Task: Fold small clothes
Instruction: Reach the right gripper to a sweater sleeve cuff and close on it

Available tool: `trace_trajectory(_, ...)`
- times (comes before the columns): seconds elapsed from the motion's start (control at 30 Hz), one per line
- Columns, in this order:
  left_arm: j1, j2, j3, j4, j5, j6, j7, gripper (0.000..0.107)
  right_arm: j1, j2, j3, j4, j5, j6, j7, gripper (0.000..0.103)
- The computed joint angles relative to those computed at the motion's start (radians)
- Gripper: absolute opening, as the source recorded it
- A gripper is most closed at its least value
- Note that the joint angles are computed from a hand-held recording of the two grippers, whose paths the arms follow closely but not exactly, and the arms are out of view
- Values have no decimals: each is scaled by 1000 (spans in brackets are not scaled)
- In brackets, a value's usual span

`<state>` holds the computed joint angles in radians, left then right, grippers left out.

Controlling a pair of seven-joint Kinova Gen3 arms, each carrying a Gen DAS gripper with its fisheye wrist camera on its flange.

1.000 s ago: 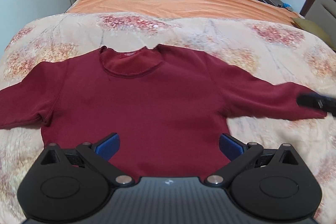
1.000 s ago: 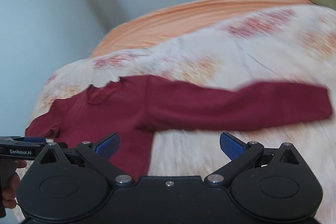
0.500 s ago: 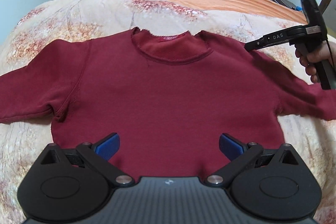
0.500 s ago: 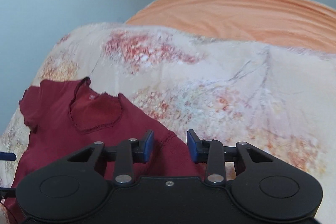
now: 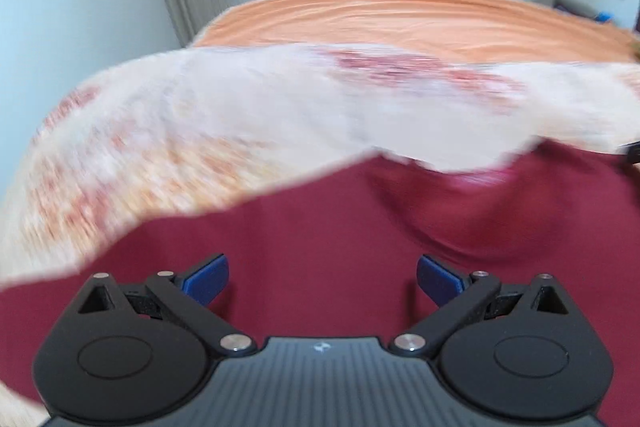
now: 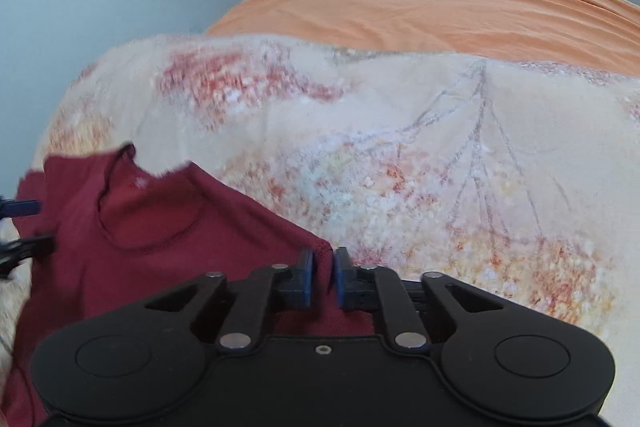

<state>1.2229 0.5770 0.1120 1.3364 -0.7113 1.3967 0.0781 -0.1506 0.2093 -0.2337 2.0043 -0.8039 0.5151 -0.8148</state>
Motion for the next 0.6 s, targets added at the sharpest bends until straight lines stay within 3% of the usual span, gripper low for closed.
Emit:
trace_trajectory(0.1,-48,-40,1,95,-21,-42,-57,102,51,-27,-34,5,-55,15,70,48)
trace_trajectory(0.2,-88,-28,0,114,13,-15,-138,102,-25,-20,34,-26,20,24,29,48)
trace_trajectory(0.3,-147,-41,33,163,37,-36,-121,103,-133,17,147,-71,88,70,-66,46)
trace_trajectory(0.37,-131,-36,27,147,23,-16,-109,102,-226,34,230,-74,160,53,-117,38)
trace_trajectory(0.47,-21,-6,-8,64,-40,51,-112,101,-291,-47,287,1,155,-61,-154,38)
trace_trajectory(0.53,17,9,16,12,-89,34,-126,103,-241,-140,276,61,80,-106,-109,53)
trace_trajectory(0.57,20,27,35,-35,-109,17,-158,103,-195,-186,267,92,39,-104,-69,72)
trace_trajectory(0.6,33,47,37,-81,-115,-9,-188,103,-149,-232,271,128,-2,-88,-29,82)
